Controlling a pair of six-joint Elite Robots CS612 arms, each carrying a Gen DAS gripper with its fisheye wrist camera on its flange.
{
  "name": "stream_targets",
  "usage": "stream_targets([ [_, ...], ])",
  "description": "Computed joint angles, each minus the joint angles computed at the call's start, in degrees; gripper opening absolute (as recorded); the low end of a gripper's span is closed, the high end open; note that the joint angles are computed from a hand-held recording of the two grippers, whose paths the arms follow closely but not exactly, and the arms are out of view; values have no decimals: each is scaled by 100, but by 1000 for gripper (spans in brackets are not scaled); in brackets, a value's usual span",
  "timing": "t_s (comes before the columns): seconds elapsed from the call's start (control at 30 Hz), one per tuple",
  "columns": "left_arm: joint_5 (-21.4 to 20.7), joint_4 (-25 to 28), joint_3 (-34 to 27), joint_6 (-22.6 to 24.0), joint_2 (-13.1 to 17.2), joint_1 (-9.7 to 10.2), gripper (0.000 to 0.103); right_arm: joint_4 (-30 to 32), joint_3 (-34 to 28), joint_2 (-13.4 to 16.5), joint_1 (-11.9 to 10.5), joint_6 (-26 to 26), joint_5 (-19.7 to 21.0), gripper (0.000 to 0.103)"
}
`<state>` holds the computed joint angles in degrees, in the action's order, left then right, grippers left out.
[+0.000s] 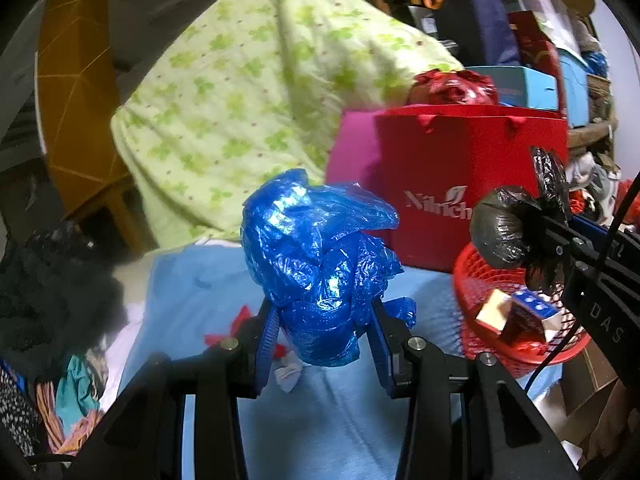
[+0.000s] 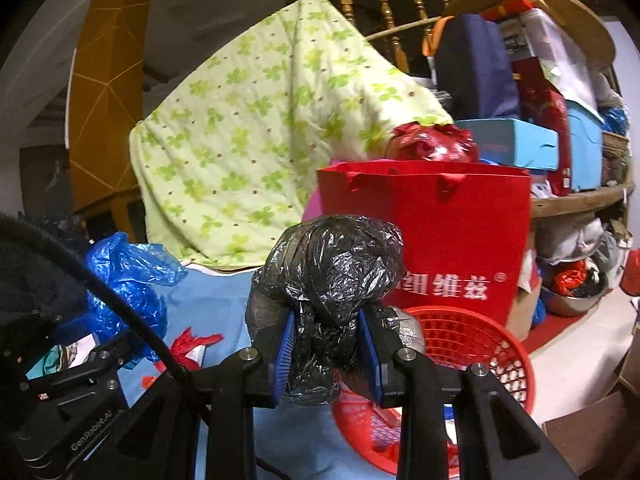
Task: Collect trash
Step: 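Open both tools over the red mesh basket to drop the bags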
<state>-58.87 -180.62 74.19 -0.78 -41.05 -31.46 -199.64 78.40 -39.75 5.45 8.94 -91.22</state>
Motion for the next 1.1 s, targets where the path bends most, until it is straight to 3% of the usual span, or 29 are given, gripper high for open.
stream_targets([
  [0.33,-583,346,-356,216,167,-137,44,6,370,-154,-222,196,-364,33],
  [0.57,-920,727,-610,344,306,-222,44,82,566,-212,-395,352,-373,33],
  [0.97,-1917,1510,-1485,482,801,-132,46,438,532,-35,-797,1291,553,35],
  [1.07,-2034,1679,-1706,655,944,-119,57,476,498,13,-846,1428,763,36],
  [1.1,-2106,1738,-1757,639,976,-100,64,496,485,25,-860,1500,811,48],
])
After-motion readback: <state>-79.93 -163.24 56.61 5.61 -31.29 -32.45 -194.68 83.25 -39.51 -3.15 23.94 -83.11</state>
